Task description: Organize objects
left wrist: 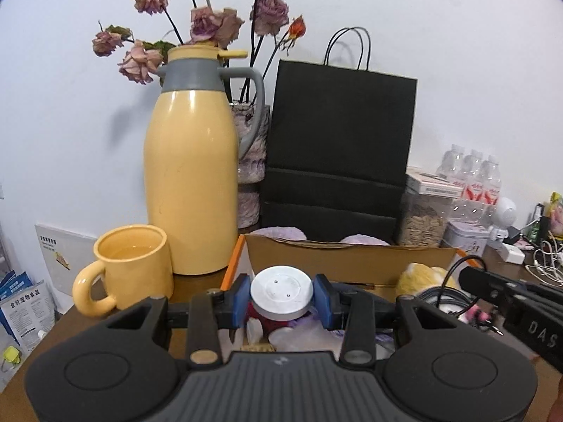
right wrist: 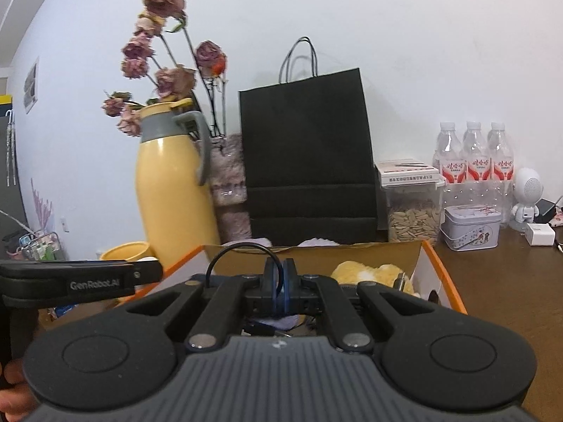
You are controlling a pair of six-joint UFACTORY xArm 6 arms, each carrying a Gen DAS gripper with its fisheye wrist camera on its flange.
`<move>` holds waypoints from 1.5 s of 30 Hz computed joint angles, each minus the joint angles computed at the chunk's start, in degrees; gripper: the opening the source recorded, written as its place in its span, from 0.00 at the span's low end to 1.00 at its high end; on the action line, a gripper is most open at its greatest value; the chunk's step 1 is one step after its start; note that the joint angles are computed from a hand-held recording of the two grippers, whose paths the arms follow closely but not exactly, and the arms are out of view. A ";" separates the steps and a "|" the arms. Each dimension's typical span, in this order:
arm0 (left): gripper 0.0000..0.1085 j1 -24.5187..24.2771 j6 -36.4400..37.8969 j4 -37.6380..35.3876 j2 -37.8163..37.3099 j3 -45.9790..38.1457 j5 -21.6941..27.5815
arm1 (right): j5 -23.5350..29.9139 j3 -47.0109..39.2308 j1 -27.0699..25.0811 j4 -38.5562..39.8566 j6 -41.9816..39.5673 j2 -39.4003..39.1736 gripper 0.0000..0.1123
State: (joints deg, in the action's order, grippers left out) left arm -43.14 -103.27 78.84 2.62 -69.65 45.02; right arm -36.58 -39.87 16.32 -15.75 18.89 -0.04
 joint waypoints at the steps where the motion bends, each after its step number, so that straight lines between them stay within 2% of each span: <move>1: 0.35 0.63 0.29 -0.07 0.50 -0.42 -0.55 | 0.21 -1.16 -0.38 -0.65 0.46 1.06 0.04; 9: 0.35 4.72 3.49 -0.07 4.03 -3.89 -5.27 | 4.40 -9.70 -2.45 -7.06 4.63 7.92 0.04; 12: 0.38 5.33 5.03 -0.51 5.13 -4.86 -6.29 | 7.70 -11.74 -3.00 -10.00 6.93 8.70 0.07; 14: 0.59 5.68 5.20 -0.36 5.35 -5.00 -6.96 | 9.75 -12.11 -2.81 -9.11 6.46 8.57 0.22; 15: 0.78 5.70 4.86 0.11 5.34 -4.99 -6.87 | 10.15 -11.78 -2.47 -7.18 4.97 8.27 0.47; 16: 0.89 5.51 3.97 1.13 5.21 -4.87 -6.29 | 9.94 -11.29 -1.90 -4.19 2.46 8.03 0.65; 19: 0.93 5.16 0.71 4.41 4.50 -4.16 -5.65 | 9.13 -10.37 -1.52 -1.22 -0.67 7.27 0.76; 21: 0.94 4.92 0.41 4.56 4.25 -4.10 -5.24 | 8.43 -10.31 -2.14 -2.73 1.00 7.11 0.91; 33: 0.95 2.56 -1.36 5.27 1.41 -1.59 -3.32 | 8.89 -7.14 -1.24 -0.05 -2.48 3.85 0.92; 39: 0.95 -0.18 -0.93 3.66 -1.80 1.41 -1.51 | 10.23 -1.58 -2.14 -2.79 0.08 -2.07 0.92; 45: 0.95 -4.66 -0.31 0.27 -6.67 6.23 2.28 | 11.30 5.98 -2.74 -4.52 1.52 -10.46 0.92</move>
